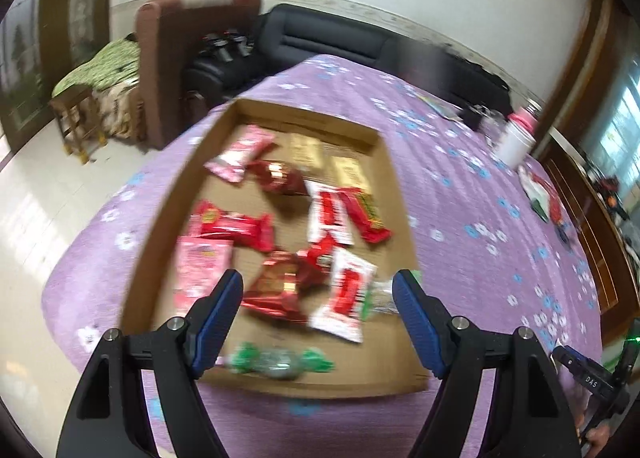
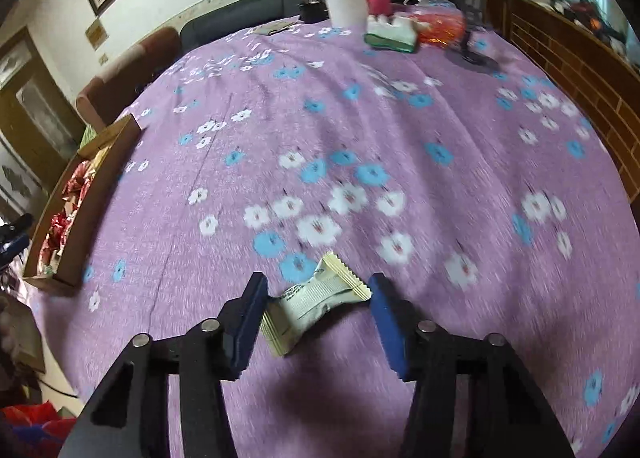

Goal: Organize snacks
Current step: 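Move the right gripper back to the cream sachet and grasp it, then carry the cream sachet over the box and open the right gripper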

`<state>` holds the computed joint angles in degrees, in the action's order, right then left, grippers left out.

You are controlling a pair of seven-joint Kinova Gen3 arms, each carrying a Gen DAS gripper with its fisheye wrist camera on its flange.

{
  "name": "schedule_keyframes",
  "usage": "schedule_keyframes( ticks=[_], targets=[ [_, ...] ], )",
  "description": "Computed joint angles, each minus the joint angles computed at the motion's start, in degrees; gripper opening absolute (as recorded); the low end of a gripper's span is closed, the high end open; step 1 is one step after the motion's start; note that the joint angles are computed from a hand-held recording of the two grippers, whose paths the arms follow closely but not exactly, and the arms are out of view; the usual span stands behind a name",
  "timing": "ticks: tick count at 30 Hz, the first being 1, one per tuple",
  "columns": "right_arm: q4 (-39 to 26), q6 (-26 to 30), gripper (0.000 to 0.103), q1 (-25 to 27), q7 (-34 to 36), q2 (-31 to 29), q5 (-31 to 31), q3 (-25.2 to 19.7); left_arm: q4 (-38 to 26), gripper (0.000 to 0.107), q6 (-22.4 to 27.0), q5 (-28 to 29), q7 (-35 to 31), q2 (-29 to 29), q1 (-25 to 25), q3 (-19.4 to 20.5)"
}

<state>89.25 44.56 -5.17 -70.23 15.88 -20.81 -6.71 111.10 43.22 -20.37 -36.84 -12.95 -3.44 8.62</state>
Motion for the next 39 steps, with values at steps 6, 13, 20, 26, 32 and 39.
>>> schedule_keyframes(
  ticks=[6, 13, 20, 26, 32, 39],
  targets=[
    [-4.44, 1.35, 0.052, -1.95, 0.72, 3.09, 0.53, -1.71, 0.4, 0.077, 2.22, 0.08, 1.03, -1.46, -1.72, -0.92],
    [-5.37, 2.54, 0.04, -0.78, 5.42, 4.4, -4.52, -3.71, -0.26, 0.077, 3.3, -0.06, 1.71, -1.15, -2.37, -0.7],
    [-5.6, 4.05, 0.04, 1.2, 8.34, 5.16, -8.21, -3.84, -0.03, 0.077, 2.36, 2.25, 0.31, -0.91, -2.27, -2.55],
    [-6.19, 5.05, 0.054, -0.38, 9.31, 5.04, -6.55, -3.15, 0.79, 0.077, 1.37, 3.05, -0.25, -1.75, -2.56, -2.59],
    [-3.63, 2.44, 0.023, -2.72, 9.41, 3.12, -2.66, -2.95, 1.78, 0.077, 0.14, 4.23, -2.24, -1.71, -2.15, -2.3],
    [-3.38, 3.99, 0.023, 3.6, 10.38, 3.43, -11.48, -2.98, 3.11, 0.077, -2.32, 6.8, -4.65, -2.22, -2.22, -3.28]
  ],
)
